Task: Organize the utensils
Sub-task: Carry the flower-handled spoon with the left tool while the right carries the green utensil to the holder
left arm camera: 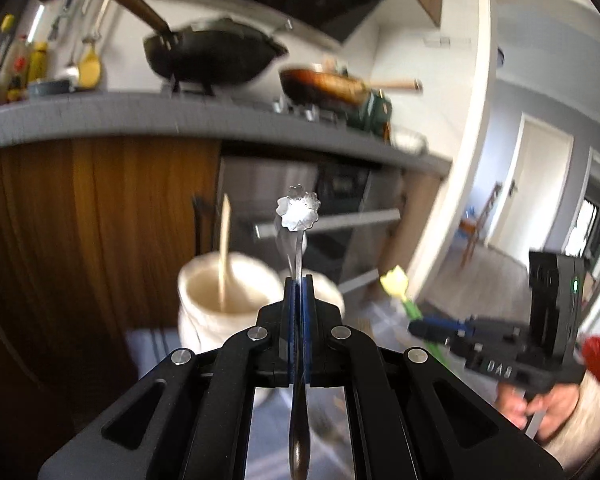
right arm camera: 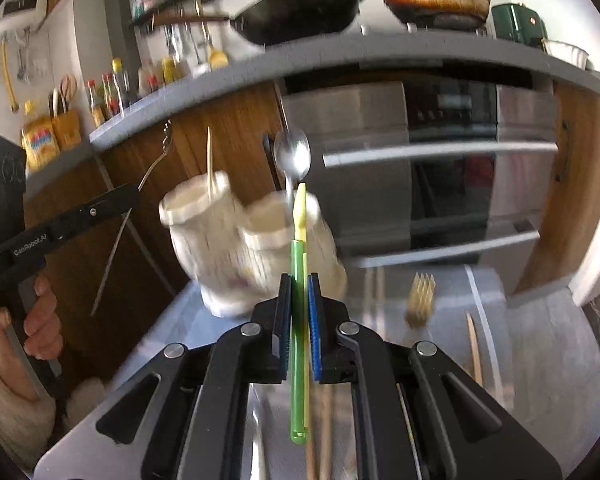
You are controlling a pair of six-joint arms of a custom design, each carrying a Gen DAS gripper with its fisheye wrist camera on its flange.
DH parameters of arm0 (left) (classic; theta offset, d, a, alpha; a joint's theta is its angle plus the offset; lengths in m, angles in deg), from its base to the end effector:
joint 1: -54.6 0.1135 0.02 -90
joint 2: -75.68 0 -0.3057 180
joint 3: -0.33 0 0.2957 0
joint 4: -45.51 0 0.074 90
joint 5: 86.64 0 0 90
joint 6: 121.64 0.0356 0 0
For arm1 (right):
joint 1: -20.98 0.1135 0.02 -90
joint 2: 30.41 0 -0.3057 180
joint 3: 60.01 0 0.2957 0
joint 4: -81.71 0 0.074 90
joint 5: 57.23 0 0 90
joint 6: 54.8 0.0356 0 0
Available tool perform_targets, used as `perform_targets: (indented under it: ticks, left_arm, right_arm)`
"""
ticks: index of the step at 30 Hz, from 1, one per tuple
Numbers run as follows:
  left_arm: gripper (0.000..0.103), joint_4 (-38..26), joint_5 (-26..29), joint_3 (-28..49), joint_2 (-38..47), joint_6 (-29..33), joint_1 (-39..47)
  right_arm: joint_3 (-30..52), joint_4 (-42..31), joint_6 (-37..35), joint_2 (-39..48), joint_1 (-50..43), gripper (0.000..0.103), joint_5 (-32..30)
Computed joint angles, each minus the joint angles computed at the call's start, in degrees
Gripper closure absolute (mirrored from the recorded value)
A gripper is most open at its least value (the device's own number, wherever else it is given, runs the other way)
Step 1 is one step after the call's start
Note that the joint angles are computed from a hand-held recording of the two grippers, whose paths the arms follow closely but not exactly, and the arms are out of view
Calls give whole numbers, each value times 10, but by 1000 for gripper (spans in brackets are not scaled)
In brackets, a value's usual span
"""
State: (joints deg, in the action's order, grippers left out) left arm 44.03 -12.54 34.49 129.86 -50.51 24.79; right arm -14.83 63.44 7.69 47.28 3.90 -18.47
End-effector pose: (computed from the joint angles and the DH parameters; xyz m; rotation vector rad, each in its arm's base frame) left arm 0.1954 -0.1007 0.2205 0.0013 1.9424 -0.2966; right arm 0.2615 -0.0513 0.1787 -0.5521 2.0733 0.6525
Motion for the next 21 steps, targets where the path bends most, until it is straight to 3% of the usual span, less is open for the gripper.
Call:
perform_targets:
  ticks: [3, 6, 10, 16, 21]
  left_arm:
    - [100, 13, 31, 22, 7, -1, 58]
    - [100, 66, 61, 42, 48, -7, 106]
    - [100, 120, 33, 69, 123, 3, 114]
    - [100, 189, 36, 72, 183, 6, 140]
    - [100, 234, 21, 69, 224, 13, 145]
  right_arm:
    - [8, 73, 80, 9, 36, 95, -2]
    - [13, 168, 153, 31, 79, 95, 17]
    - [33, 288, 260, 88, 115, 95, 20]
    - [32, 431, 354, 142, 149, 95, 60]
    - [28, 492, 382, 175, 168, 95, 104]
